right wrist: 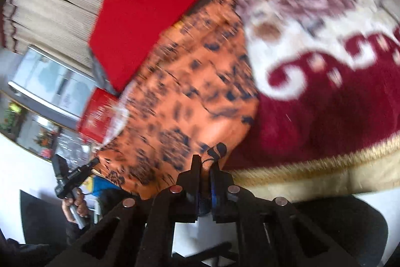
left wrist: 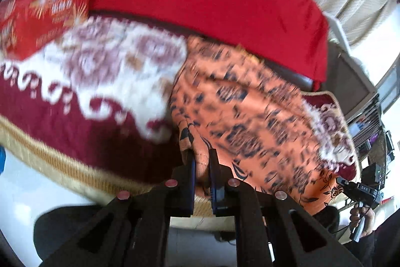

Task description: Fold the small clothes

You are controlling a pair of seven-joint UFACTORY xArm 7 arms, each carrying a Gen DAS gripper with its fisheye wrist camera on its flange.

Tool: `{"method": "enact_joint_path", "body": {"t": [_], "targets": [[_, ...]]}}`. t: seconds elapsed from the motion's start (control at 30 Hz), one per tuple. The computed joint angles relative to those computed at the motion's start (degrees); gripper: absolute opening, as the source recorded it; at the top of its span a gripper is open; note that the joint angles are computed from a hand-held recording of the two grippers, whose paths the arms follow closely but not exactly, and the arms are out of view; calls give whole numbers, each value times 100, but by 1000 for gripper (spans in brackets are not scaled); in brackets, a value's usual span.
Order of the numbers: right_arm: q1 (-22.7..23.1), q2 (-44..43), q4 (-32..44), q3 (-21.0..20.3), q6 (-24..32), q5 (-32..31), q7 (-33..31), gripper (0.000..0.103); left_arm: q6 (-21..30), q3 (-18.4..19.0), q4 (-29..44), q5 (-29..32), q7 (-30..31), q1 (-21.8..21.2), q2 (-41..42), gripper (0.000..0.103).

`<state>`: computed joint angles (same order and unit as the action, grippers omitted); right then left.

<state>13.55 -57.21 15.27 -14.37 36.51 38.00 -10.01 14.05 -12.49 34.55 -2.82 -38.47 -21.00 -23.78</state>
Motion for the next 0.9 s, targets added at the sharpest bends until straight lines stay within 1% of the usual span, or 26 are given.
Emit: {"method": "enact_joint_path", "body": {"t": [0.03, 0.13, 0.17, 0.33, 0.47, 0.57, 0.67, 0.77, 0.83, 0.9], "targets": [[168, 27, 97, -132, -98, 140, -138, 6, -24, -2, 82, 27, 9, 21, 15, 10], [509, 227, 389, -295, -402, 443, -414, 6, -18, -170, 412, 304, -88, 267, 152, 9], [592, 263, 456, -397, -474, 531, -548, 6, 2, -188, 537, 384, -89, 319, 224, 10], [1036, 644, 830, -654, -962, 1071, -1052, 6, -24, -332, 982, 802, -256, 583, 534, 9], [1226, 995, 1162, -878, -1075, 1376, -1432, 6, 21, -331, 1493, 1188, -292, 731, 944, 9], [1342, 1418, 1575, -1029, -1086, 1660, -1757, 6, 80, -307, 2059, 1594, -348, 822, 1412, 9], [1509, 2089, 2219, -1244, -1049, 2076, -2195, 6, 85, -164, 2911, 2114, -530, 834, 2145, 9], [1732, 2946, 3108, -1534, -1003, 2624, -2669, 6, 142, 116, 3810, 2449, -679, 684, 2921, 9], [1887, 3755, 3889, -1833, -819, 3092, -2990, 6, 291, 302, 4598, 2435, -578, 570, 3604, 9], [1886, 4612, 4632, -2061, -490, 3482, -3078, 6, 501, 548, 5464, 2455, -536, 402, 4361, 9]]}}
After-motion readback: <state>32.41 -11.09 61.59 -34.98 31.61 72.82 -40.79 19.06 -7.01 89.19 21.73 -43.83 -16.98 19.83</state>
